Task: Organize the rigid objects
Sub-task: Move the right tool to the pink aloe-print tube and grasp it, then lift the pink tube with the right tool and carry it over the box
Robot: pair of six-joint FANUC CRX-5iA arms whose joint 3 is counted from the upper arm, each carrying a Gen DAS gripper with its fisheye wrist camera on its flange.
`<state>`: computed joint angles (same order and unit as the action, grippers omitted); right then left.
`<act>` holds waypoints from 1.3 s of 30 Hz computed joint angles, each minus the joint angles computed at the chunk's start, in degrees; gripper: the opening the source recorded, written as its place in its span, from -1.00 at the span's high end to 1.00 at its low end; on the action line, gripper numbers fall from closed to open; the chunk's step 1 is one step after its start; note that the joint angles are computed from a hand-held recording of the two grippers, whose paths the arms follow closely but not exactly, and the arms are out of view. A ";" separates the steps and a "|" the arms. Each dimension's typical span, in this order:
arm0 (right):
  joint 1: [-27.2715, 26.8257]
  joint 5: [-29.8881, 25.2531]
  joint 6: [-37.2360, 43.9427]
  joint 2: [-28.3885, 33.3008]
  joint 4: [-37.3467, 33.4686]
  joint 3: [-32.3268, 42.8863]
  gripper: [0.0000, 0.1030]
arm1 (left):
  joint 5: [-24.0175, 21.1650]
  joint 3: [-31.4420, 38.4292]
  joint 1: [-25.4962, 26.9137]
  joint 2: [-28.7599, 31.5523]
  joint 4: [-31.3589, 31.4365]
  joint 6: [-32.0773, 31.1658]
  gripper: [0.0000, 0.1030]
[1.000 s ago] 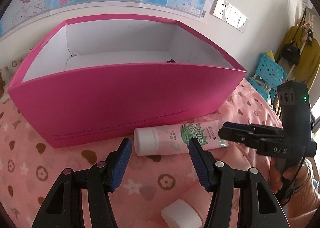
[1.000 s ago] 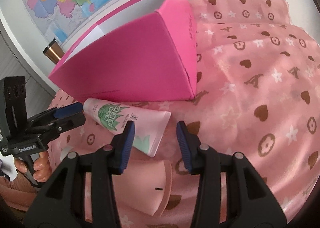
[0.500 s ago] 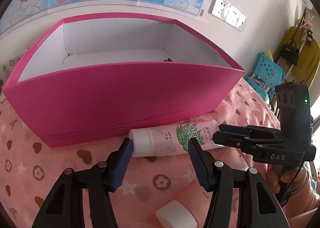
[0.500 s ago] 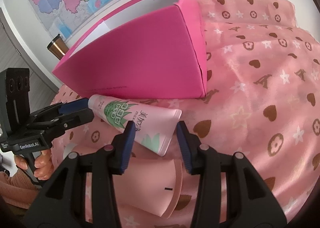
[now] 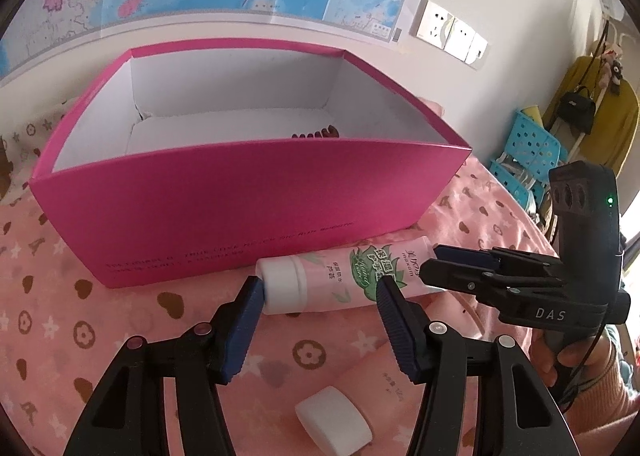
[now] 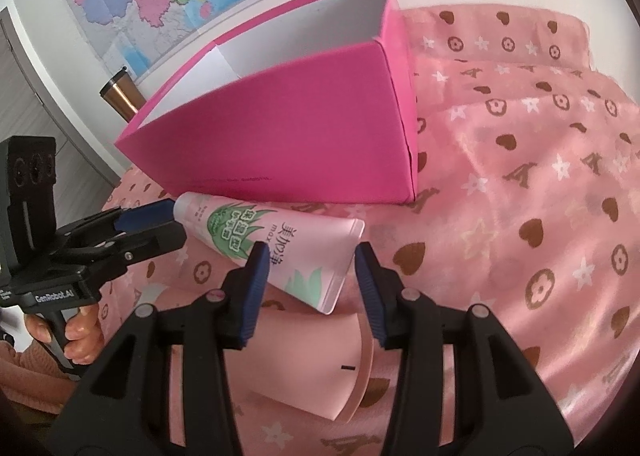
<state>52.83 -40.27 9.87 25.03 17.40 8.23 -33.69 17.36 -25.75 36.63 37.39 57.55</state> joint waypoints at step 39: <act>1.29 -2.02 -3.98 -2.52 8.58 -1.34 0.08 | 5.87 -7.50 -1.31 -5.50 9.01 -9.67 -0.14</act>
<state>54.12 -42.28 5.89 22.52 25.98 6.89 -27.81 9.87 -27.06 31.12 46.40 47.88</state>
